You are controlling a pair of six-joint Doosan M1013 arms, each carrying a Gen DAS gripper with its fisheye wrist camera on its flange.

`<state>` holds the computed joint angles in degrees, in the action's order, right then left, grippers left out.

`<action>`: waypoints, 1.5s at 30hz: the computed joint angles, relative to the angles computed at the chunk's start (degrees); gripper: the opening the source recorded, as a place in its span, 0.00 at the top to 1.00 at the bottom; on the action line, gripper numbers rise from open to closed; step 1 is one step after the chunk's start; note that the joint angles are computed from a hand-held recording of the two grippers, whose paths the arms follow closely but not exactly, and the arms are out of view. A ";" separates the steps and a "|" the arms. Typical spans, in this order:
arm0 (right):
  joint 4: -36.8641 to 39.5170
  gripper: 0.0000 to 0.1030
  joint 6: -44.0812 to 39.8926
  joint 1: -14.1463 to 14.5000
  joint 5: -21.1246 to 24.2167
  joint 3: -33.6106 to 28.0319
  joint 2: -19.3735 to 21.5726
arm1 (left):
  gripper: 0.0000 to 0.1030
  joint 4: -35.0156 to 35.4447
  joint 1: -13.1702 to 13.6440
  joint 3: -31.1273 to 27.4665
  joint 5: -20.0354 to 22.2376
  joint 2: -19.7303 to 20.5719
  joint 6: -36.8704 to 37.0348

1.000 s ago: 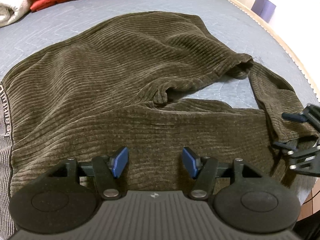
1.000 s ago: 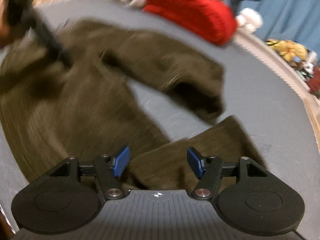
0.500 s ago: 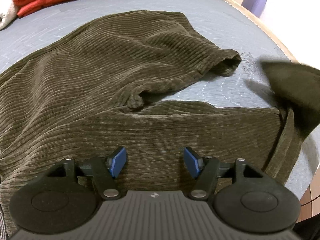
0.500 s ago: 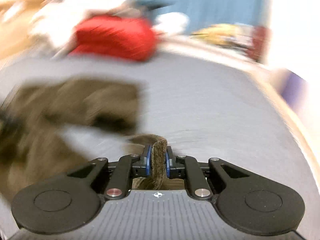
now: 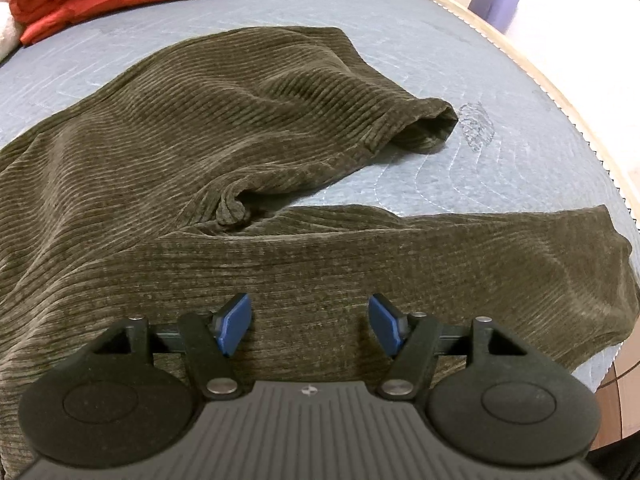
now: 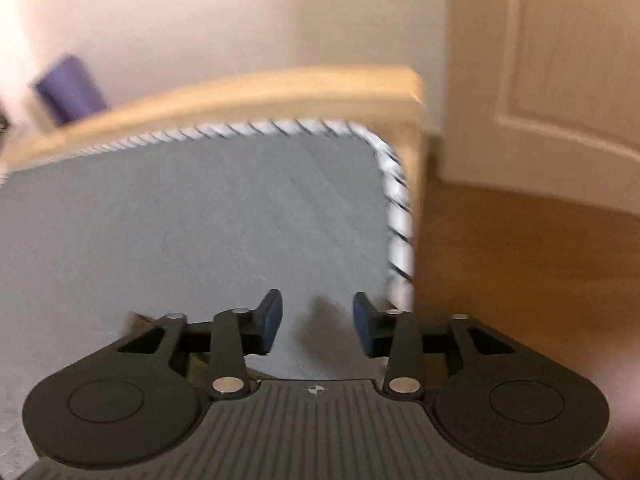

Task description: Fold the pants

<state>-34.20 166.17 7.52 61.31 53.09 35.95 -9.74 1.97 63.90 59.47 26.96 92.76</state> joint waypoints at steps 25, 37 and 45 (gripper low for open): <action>-4.31 0.82 -27.85 1.81 -14.77 -19.22 15.13 | 0.31 2.95 5.38 0.35 -1.64 -0.87 -6.62; -6.83 0.40 -34.65 2.38 -8.94 -23.10 17.46 | 0.37 -7.11 5.08 2.61 -0.80 -1.98 7.44; -5.53 0.40 -28.88 0.59 -12.25 -9.45 8.00 | 0.57 -0.59 3.01 2.41 4.77 -0.21 10.69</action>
